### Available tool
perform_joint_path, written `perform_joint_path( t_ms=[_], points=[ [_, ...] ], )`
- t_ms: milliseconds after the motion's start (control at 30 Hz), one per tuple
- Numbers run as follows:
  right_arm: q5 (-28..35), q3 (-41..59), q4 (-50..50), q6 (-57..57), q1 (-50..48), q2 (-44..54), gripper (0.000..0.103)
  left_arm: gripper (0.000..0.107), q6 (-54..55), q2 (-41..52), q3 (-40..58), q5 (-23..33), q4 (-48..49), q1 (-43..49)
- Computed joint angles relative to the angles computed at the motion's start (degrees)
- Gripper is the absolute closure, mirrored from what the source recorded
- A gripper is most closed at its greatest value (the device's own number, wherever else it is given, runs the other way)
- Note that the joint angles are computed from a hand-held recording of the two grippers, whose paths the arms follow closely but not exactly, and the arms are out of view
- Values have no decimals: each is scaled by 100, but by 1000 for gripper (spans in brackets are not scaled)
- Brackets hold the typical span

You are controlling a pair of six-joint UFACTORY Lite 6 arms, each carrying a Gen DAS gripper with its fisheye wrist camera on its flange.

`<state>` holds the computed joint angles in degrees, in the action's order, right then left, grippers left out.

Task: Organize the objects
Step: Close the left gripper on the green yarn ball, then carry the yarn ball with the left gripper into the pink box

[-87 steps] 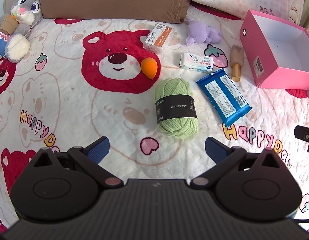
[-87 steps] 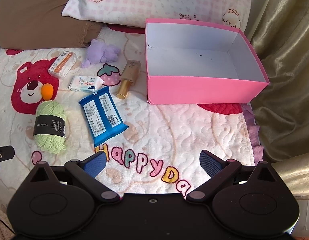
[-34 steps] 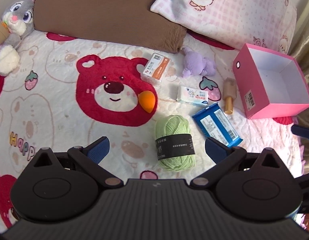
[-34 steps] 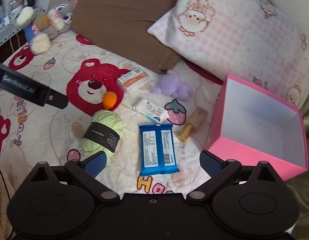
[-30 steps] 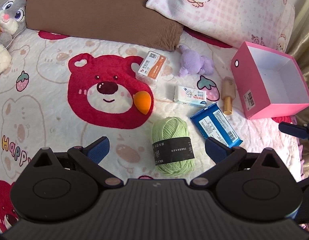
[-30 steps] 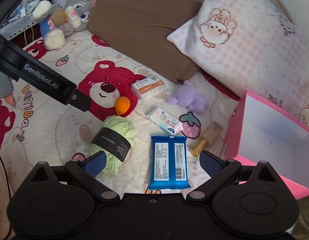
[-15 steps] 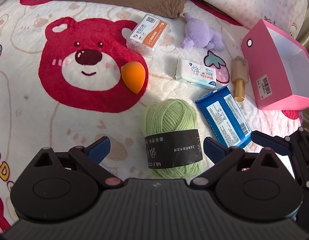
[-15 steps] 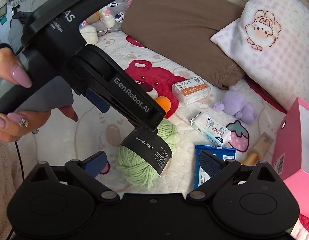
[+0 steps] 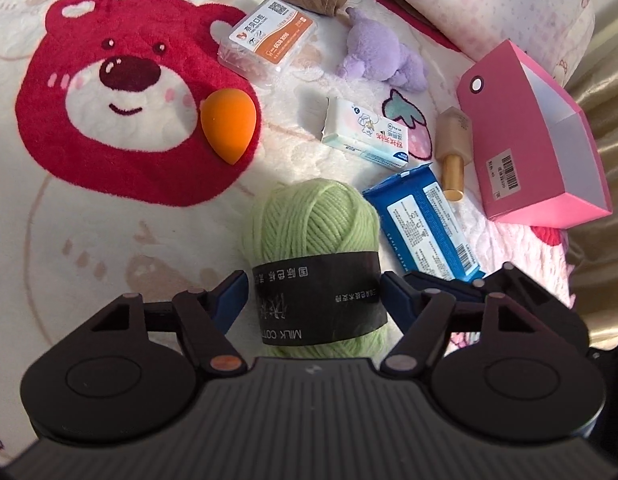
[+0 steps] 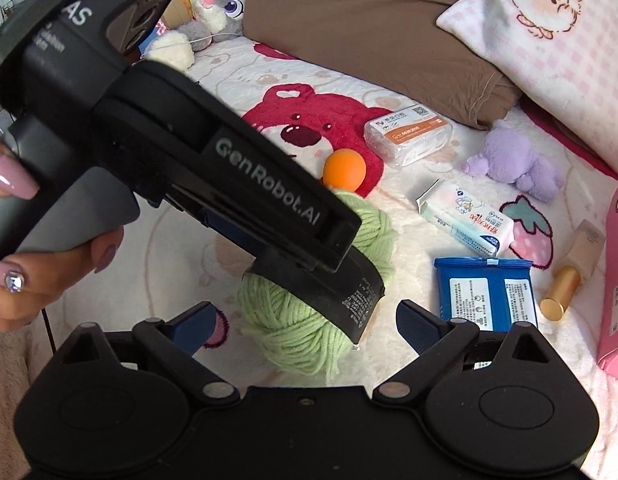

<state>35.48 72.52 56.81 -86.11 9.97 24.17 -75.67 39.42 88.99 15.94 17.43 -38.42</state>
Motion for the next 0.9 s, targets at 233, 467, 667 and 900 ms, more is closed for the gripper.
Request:
perform_joint_path(
  t_ms=[233,467,667,900],
  points=[
    [-151,286,-210,760,10,512,5,42,-179,-150,-469,-665,-225,100],
    [245,451,152,760,-148,860,28,44,-1313,-115,-453,-657,815,8],
    [100,-159,529,149,-185,319,42,49,-1971,-298,-559,-751,1374,-152],
    [453,-437,328,140,-610,-319,43,49,-2156,-302,19,-197,1631,-551]
  ],
)
